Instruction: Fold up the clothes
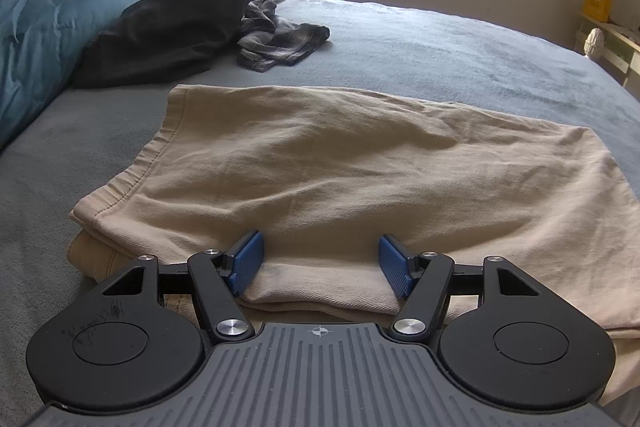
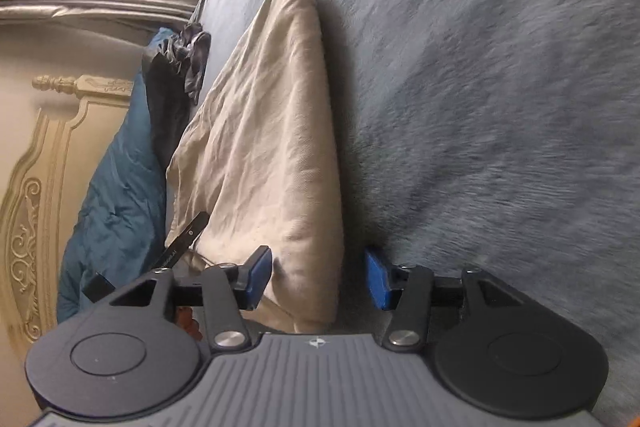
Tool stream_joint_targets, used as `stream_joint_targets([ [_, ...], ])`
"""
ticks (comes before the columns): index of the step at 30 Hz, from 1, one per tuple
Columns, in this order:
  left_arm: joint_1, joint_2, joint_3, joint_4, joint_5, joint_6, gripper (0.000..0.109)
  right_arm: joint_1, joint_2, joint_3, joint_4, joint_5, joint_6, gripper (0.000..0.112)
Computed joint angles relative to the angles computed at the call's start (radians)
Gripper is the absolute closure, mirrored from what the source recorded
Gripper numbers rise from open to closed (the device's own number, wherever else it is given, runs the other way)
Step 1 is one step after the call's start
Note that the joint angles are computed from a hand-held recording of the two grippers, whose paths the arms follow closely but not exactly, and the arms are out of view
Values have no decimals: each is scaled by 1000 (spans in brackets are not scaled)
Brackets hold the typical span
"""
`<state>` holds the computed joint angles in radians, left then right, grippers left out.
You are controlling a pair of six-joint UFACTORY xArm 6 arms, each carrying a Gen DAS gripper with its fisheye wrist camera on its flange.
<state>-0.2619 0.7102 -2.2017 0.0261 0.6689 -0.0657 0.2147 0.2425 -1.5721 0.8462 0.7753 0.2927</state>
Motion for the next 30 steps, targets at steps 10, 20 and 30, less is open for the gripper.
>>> stream_joint_targets([
  [10,9,-4,6,-49,-2,46,44,47,-50,-3,-146,-7,41,101],
  [20,12,-45,59,-35,-22,83,44,-7,-132,103,-242,-11,90,85],
  [30,-50,-169,219,-175,-148,297,43,49,-6,-222,-960,32,-115,84],
])
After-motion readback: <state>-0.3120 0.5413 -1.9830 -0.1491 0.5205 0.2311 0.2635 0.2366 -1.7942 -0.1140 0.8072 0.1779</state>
